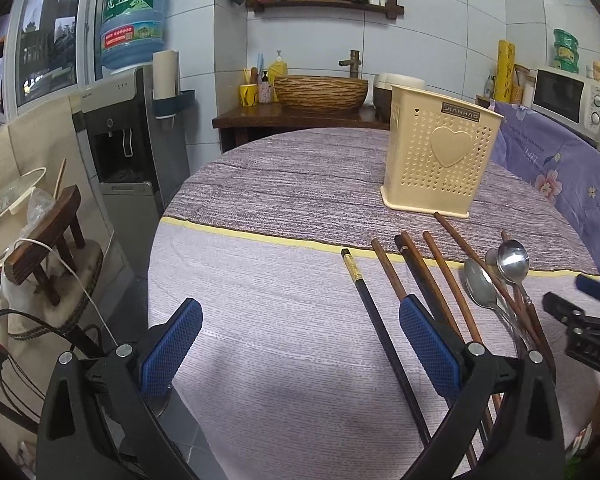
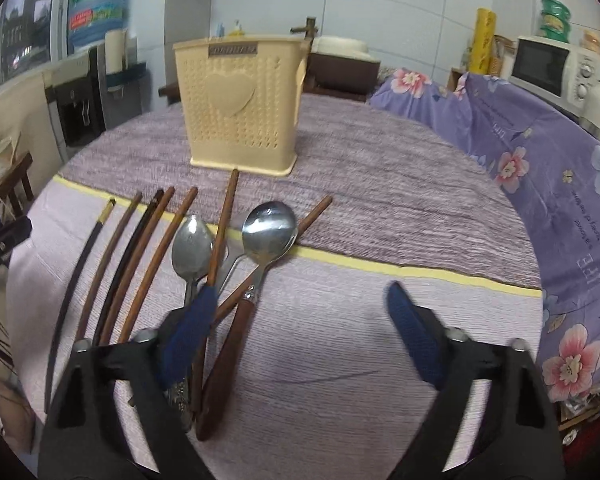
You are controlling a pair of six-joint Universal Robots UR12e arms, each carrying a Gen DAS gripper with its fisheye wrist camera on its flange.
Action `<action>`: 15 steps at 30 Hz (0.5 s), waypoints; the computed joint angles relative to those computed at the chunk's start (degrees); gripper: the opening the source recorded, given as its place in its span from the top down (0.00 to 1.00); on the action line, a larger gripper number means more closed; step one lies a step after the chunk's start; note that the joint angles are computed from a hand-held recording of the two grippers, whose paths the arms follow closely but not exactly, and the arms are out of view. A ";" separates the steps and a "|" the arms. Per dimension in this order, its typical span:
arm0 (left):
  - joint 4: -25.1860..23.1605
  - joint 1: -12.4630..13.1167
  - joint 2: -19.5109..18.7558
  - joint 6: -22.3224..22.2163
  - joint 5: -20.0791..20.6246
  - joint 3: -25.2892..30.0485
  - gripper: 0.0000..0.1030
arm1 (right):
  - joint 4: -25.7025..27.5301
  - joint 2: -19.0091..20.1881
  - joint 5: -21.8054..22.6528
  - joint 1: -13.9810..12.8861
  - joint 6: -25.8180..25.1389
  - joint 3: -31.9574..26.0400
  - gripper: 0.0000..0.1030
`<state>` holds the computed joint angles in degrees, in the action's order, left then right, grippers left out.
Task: Organize utensils
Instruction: 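Move the right gripper to the ladle's wooden handle and close on it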
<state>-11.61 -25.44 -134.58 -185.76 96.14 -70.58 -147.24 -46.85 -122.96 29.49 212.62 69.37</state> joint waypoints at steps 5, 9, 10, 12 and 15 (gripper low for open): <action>-0.93 -0.03 -0.03 0.45 -0.38 -0.12 0.05 | 0.57 0.22 6.88 -1.07 3.60 -0.04 0.56; -1.86 0.02 -0.19 0.36 -0.93 0.38 0.05 | 3.06 1.18 6.21 -0.75 3.79 -1.92 0.73; -1.94 0.06 -0.20 0.27 -1.11 0.39 0.05 | 3.50 1.32 5.85 -0.71 4.12 -2.20 0.80; -2.30 0.06 -0.26 0.01 -1.38 0.57 0.05 | 3.22 1.34 5.97 -0.86 5.15 -2.14 0.88; -2.76 -0.01 -0.28 -0.12 -1.57 0.60 0.05 | 1.45 0.80 5.31 -1.07 7.49 -0.84 0.89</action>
<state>-14.38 -25.45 -134.86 -185.88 94.57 -69.97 -145.80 -46.05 -117.65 28.42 220.10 68.53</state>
